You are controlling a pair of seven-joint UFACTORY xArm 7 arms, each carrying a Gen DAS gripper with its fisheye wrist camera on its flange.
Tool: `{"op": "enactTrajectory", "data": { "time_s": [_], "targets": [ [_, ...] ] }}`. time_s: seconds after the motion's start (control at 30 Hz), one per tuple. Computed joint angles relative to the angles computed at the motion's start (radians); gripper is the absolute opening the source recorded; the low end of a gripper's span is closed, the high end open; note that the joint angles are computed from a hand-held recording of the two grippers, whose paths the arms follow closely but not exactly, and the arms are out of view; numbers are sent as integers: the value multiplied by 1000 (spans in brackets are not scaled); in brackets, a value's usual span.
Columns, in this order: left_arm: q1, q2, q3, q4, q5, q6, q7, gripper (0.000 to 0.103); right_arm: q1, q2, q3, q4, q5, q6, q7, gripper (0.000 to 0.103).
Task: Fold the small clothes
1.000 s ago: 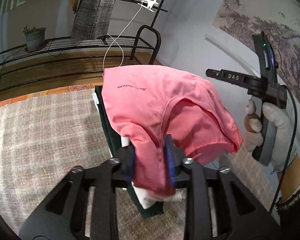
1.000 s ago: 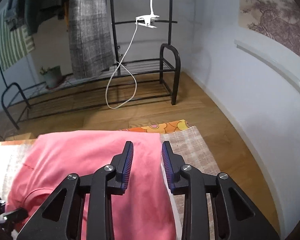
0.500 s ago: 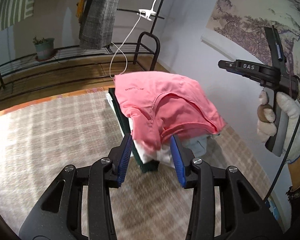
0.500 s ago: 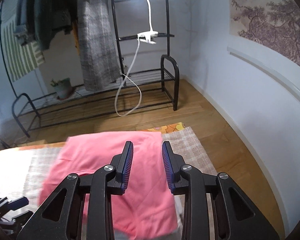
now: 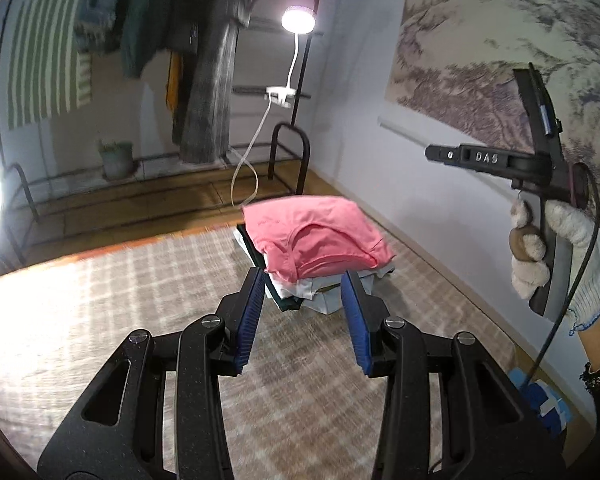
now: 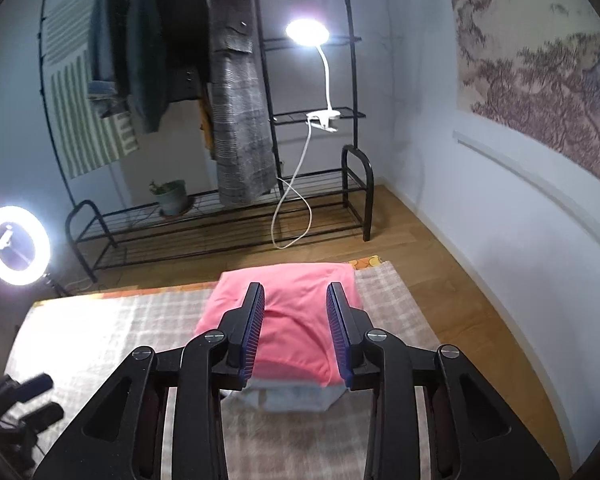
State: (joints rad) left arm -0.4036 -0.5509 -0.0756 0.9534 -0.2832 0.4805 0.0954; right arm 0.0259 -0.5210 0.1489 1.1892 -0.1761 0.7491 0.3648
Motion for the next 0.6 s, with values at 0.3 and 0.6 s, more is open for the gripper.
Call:
{"op": "enactTrajectory", "data": {
  "time_s": [0.3,0.6],
  "targets": [
    [7,-288,18,-115,28,79,-5,51,20,-172,83,-24,12,111,88,31],
    [28,-507,22,-212,55,146,-15,61,26,-308,201,-67,-4,191,196,37]
  ]
}}
